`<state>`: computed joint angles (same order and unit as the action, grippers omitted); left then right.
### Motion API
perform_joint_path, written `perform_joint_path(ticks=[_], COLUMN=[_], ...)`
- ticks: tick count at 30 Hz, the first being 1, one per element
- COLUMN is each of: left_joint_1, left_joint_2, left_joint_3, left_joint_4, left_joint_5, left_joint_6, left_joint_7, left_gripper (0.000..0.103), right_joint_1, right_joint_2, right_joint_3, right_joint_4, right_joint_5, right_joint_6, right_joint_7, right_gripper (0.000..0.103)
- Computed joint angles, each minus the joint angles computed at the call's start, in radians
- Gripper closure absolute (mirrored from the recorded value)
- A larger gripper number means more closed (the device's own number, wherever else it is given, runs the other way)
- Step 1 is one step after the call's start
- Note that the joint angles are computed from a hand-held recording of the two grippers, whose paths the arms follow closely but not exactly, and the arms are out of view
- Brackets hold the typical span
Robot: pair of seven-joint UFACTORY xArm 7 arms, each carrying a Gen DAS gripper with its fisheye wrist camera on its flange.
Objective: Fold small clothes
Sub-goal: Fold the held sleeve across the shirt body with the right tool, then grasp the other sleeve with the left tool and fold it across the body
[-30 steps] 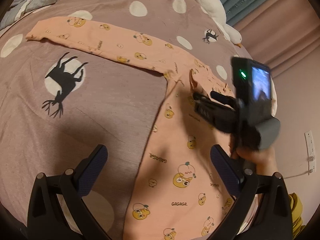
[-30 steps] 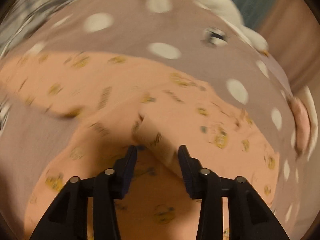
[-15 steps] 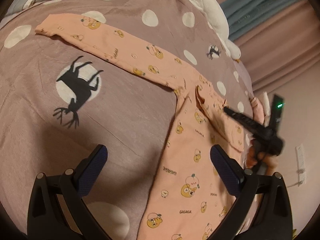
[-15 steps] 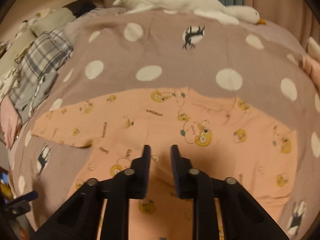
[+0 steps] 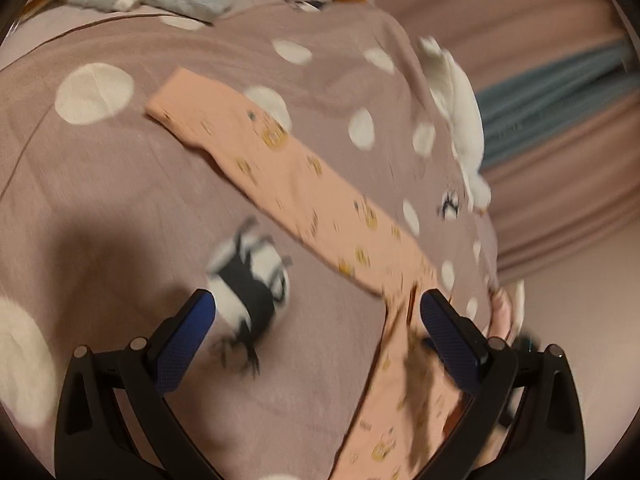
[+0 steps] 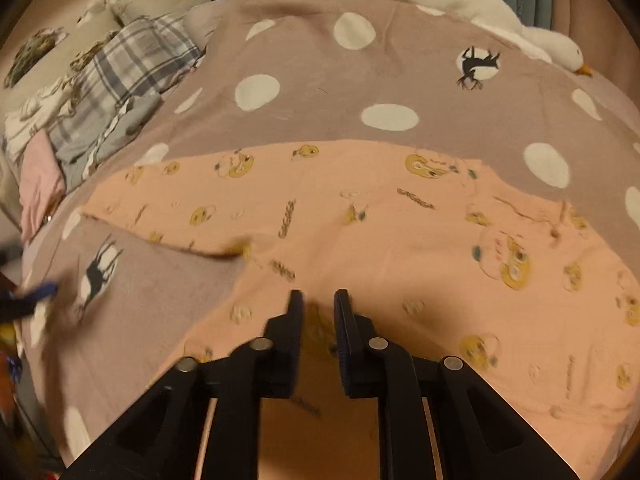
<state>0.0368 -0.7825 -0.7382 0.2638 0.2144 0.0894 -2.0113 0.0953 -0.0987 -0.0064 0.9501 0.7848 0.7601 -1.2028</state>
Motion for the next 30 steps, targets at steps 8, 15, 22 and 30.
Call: perform_joint_path(ticks=[8,15,22,30], left_joint_1=[0.201,0.450,0.565,0.385], left_joint_2=[0.040,0.121,0.210,0.163], left_joint_3=[-0.034,-0.235,-0.282,-0.121], left_joint_4=[-0.109,-0.092,-0.085,-0.044], left_joint_5=[-0.081,-0.207,-0.289,-0.297], left_joint_6=[-0.282,-0.421,-0.486,-0.282], left_joint_7=[-0.009,0.022,0.102,0.254], left_gripper=[0.003,0.018,0.061,0.097], right_joint_1=[-0.047,-0.112,-0.143,-0.171], right_joint_2=[-0.082,-0.092,-0.111,-0.113], right_joint_3=[-0.072,-0.119,-0.130,-0.151], right_joint_4=[-0.064,-0.081,-0.111,-0.124], right_joint_5=[0.060,0.066,0.064,0.048], right_joint_6=[0.122,0.185,0.176,0.155], right_joint_7=[-0.058,-0.065,-0.066,-0.062], right_gripper=[0.087,0.087,0.087,0.087])
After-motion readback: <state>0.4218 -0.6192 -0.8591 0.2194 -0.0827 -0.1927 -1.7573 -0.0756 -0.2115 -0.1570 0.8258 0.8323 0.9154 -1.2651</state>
